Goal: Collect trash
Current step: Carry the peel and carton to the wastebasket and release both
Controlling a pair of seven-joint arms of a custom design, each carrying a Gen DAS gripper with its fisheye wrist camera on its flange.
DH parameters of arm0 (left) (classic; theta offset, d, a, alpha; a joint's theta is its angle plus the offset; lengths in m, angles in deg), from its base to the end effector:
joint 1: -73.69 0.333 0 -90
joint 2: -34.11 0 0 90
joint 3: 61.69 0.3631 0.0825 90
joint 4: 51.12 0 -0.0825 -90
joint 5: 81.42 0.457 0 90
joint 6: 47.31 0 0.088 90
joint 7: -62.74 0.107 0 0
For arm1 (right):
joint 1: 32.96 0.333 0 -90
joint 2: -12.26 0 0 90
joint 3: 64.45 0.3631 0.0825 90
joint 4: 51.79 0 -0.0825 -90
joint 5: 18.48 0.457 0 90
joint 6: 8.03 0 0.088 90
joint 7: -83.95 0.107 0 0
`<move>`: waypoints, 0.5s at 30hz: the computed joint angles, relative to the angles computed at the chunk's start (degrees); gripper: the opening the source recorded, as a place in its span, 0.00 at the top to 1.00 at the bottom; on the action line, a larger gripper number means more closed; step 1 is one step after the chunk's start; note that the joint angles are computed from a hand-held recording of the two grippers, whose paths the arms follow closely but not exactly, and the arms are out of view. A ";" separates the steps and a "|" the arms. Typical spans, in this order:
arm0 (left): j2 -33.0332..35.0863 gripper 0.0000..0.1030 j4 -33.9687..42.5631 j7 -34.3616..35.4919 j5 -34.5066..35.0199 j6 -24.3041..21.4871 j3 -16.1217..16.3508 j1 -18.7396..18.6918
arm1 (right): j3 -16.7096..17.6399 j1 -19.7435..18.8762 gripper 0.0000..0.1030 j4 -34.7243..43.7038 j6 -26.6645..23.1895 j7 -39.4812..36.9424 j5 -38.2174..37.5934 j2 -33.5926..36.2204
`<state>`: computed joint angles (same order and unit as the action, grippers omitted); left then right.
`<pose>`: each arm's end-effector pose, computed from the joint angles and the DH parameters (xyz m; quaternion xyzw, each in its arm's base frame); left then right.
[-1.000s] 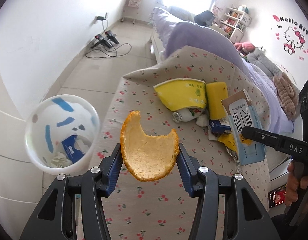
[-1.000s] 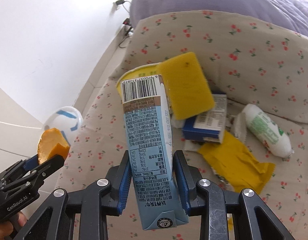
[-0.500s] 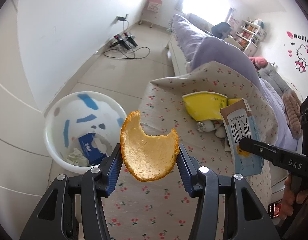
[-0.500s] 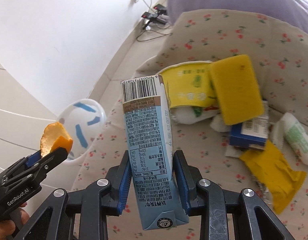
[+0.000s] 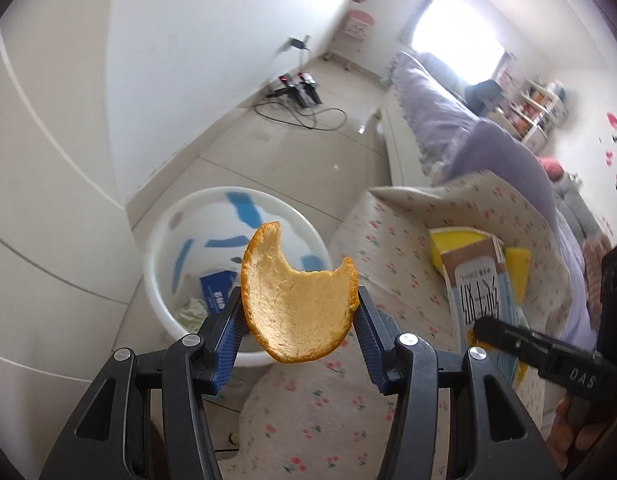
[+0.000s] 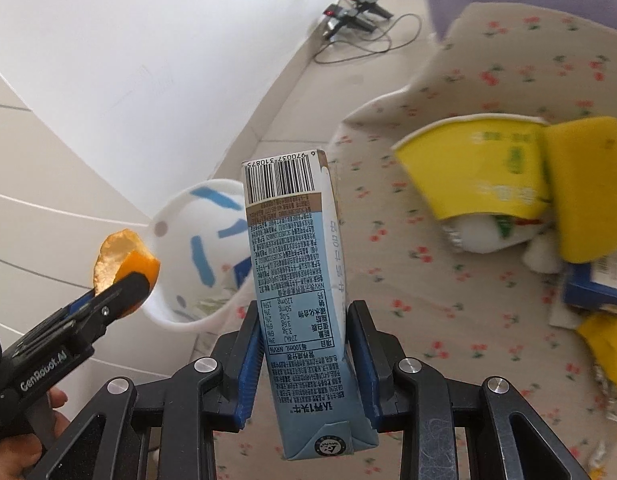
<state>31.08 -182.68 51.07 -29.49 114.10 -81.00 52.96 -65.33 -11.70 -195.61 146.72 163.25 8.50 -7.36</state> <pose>0.4279 -0.4119 0.4205 -0.7459 0.5608 -0.3376 0.1235 0.4819 0.1624 0.4635 -0.7292 0.6158 -0.0471 0.2948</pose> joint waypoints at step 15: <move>-1.82 0.06 -0.86 5.23 -7.24 -13.76 -0.13 -0.83 | 2.00 0.60 0.65 5.56 2.22 -2.70 5.04 9.27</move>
